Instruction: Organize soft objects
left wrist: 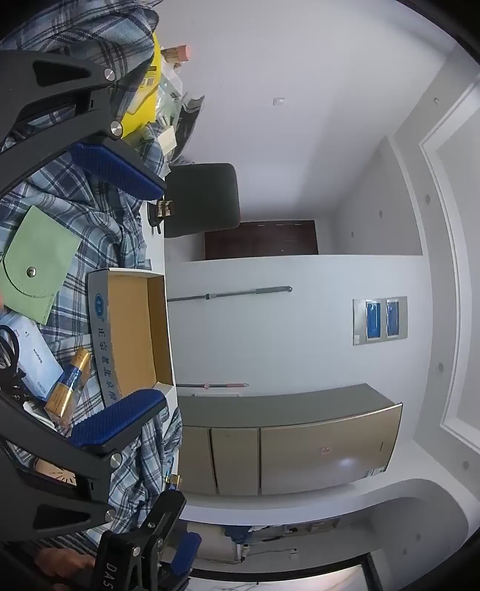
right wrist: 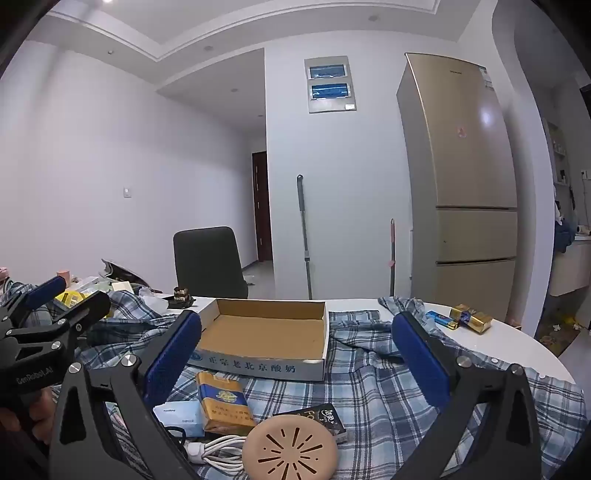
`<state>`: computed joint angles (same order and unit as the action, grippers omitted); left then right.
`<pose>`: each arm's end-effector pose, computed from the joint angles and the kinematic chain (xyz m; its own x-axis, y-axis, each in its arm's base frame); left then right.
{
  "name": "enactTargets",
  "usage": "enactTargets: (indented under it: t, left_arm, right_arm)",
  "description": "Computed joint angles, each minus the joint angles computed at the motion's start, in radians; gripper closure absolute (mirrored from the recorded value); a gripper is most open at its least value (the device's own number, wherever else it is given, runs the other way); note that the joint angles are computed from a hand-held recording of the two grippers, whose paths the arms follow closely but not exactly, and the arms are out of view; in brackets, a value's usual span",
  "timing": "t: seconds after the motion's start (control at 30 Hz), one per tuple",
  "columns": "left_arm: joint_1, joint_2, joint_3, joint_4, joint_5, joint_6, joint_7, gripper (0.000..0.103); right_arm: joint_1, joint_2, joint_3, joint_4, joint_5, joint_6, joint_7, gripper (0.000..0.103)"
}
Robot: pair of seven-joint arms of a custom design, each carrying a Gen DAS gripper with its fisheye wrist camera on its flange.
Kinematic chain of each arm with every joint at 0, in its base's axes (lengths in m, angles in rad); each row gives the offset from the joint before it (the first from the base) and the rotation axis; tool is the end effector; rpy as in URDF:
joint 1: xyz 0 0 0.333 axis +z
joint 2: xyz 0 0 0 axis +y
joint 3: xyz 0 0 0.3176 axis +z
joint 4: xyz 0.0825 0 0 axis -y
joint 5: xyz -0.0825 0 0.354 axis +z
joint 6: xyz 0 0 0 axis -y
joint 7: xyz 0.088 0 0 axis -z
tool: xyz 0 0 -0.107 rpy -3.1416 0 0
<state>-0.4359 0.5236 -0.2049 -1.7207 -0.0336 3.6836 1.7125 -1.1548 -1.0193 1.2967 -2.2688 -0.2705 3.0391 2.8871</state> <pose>0.5631 -0.3720 0.4885 -0.5734 -0.8192 -0.0123 -0.0942 0.0808 -0.9923 0.4631 0.2581 0.5124 -0.4067 -0.9124 -0.0472 -0.1558 0.1202 -0.9804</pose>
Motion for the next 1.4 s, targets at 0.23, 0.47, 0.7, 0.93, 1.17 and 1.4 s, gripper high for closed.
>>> enactTargets:
  t: [0.23,0.47,0.7,0.93,1.17,1.4]
  left_arm:
    - [0.023,-0.003,-0.002,-0.01,0.059,0.031,-0.002,0.0]
    - [0.015,-0.007,-0.018,-0.017,0.032,0.041,0.015,0.0]
    - [-0.005,-0.006,-0.003,-0.018,-0.001,0.044,0.029,0.0]
    - [-0.033,-0.002,0.017,-0.014,-0.057,0.055,0.074,0.0]
    - [-0.036,-0.009,0.012,-0.02,-0.086,0.05,0.089,0.0]
    - [-0.03,-0.009,0.015,-0.009,-0.08,0.024,0.079,0.0]
  right_arm:
    - [0.006,-0.029,-0.015,-0.013,-0.01,0.02,-0.014,0.0]
    - [0.008,-0.05,-0.01,0.02,-0.014,-0.05,-0.039,0.0]
    - [0.007,-0.047,-0.011,0.024,-0.015,-0.051,-0.061,0.0]
    - [0.001,-0.038,-0.008,0.012,-0.008,-0.002,-0.062,0.0]
    - [0.001,-0.044,-0.005,0.011,-0.005,-0.009,-0.062,0.0]
    - [-0.001,-0.046,-0.004,0.012,-0.002,-0.006,-0.061,0.0]
